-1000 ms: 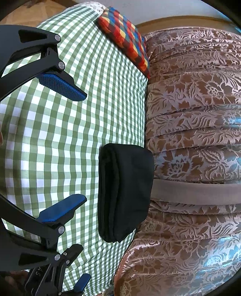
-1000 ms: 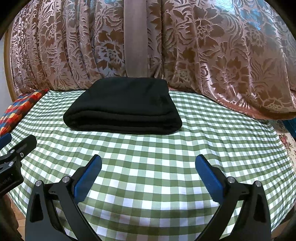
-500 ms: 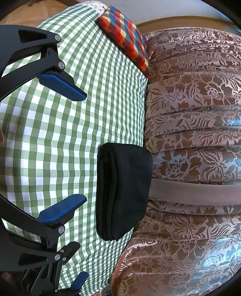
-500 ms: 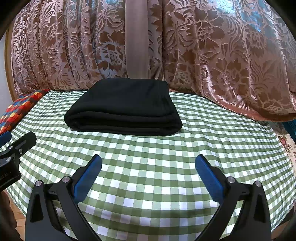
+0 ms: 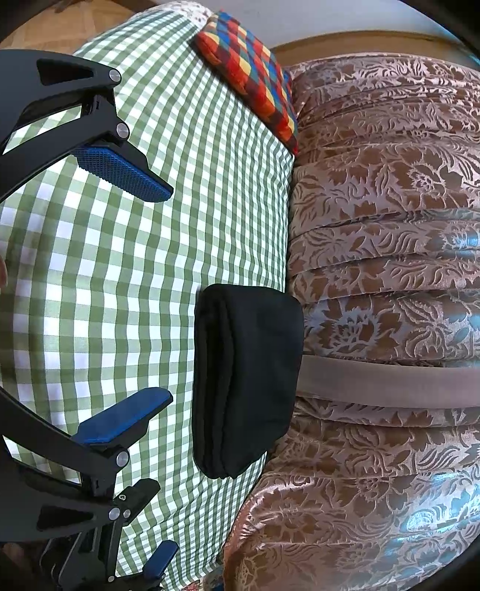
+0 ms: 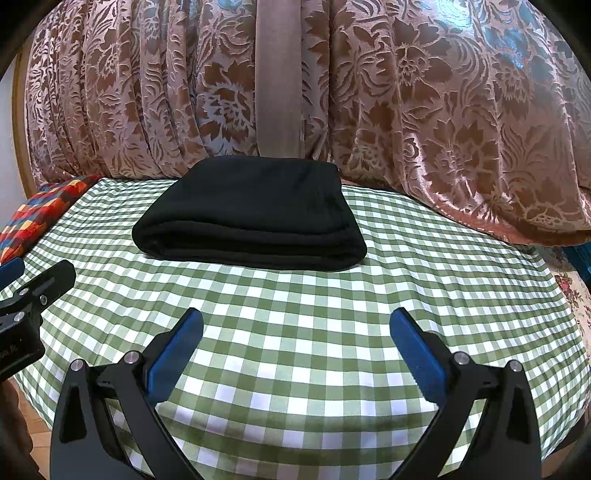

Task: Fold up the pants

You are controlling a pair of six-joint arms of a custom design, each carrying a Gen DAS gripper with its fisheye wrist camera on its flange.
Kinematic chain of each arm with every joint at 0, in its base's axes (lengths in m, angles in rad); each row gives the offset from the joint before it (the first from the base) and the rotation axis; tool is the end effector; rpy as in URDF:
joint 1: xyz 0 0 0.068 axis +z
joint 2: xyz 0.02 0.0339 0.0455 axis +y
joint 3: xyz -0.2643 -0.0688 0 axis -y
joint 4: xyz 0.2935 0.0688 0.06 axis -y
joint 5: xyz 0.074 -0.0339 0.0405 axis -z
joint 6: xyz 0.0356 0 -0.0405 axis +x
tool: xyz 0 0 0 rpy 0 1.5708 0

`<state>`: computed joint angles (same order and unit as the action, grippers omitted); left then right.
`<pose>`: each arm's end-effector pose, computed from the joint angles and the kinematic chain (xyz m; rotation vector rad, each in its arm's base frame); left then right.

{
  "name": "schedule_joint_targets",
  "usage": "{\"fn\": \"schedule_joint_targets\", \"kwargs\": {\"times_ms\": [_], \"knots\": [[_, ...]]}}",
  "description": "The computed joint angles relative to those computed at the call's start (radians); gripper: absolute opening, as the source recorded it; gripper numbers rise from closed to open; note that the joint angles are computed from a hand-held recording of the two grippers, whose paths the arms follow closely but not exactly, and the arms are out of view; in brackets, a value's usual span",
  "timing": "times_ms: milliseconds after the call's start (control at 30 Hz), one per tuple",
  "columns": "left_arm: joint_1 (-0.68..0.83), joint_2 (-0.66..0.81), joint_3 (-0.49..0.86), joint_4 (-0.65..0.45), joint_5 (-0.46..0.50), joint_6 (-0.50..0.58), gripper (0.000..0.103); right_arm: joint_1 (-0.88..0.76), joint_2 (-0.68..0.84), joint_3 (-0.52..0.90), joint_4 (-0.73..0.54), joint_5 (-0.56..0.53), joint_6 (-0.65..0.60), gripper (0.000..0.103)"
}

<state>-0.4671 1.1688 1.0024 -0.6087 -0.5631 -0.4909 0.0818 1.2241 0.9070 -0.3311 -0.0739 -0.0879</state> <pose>0.2678 -0.1138 0.2944 -0.2924 2.1880 0.1380 0.3138 0.0284 0.2615 -0.2285 2.2063 0.0786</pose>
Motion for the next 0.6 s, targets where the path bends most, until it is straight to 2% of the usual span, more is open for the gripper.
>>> {"fn": "schedule_joint_targets", "kwargs": {"times_ms": [600], "knots": [[-0.008, -0.013, 0.004, -0.007, -0.004, 0.020, 0.099, 0.011, -0.008, -0.005, 0.002, 0.010, -0.006, 0.101]]}}
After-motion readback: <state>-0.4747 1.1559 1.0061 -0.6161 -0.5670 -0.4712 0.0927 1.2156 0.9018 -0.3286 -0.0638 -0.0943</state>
